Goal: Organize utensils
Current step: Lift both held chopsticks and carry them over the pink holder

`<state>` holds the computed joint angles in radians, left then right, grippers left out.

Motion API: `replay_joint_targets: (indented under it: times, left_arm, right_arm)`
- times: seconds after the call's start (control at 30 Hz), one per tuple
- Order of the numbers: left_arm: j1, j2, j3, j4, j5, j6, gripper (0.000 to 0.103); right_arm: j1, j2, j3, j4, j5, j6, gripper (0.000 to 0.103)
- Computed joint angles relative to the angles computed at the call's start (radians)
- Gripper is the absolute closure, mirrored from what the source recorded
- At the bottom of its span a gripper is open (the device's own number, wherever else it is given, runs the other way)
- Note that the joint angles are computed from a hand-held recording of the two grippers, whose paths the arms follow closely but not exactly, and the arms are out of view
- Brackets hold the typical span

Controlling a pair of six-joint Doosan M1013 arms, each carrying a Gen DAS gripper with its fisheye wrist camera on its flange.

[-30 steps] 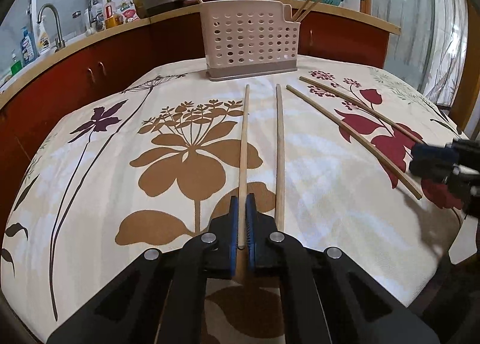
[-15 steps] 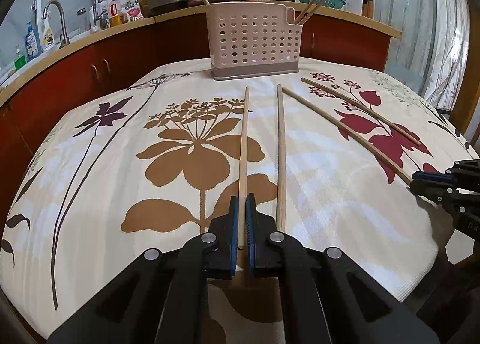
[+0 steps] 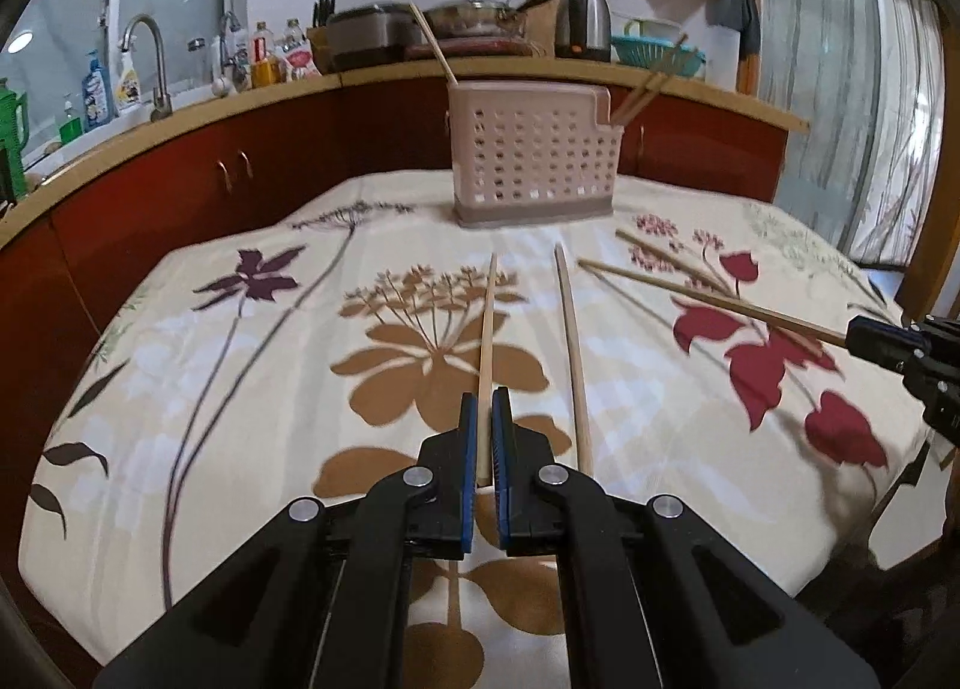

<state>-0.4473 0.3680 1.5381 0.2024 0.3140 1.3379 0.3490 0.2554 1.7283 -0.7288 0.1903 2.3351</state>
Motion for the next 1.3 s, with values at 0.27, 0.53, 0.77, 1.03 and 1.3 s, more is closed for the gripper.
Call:
replay_joint_targets:
  times: [0.27, 0.53, 0.77, 1.03, 1.3]
  left_arm:
    - [0.004, -0.028, 0.004, 0.059, -0.060, -0.072, 0.098]
    - [0.019, -0.050, -0.007, -0.070, -0.081, 0.023, 0.098]
    - [0.027, -0.043, -0.026, -0.159, -0.026, 0.107, 0.098]
    - [0.028, -0.035, -0.031, -0.155, -0.003, 0.095, 0.098]
    - [0.026, -0.023, -0.058, -0.128, -0.015, 0.087, 0.098]
  right_arm:
    - [-0.004, -0.030, 0.005, -0.480, -0.017, 0.483, 0.097]
    - [-0.017, -0.051, -0.005, -0.706, -0.021, 0.727, 0.097]
    - [-0.019, -0.050, -0.013, -0.755, -0.011, 0.771, 0.097]
    - [-0.017, -0.050, -0.012, -0.773, -0.011, 0.787, 0.097]
    - [-0.019, -0.037, -0.038, -0.753, -0.019, 0.771, 0.097]
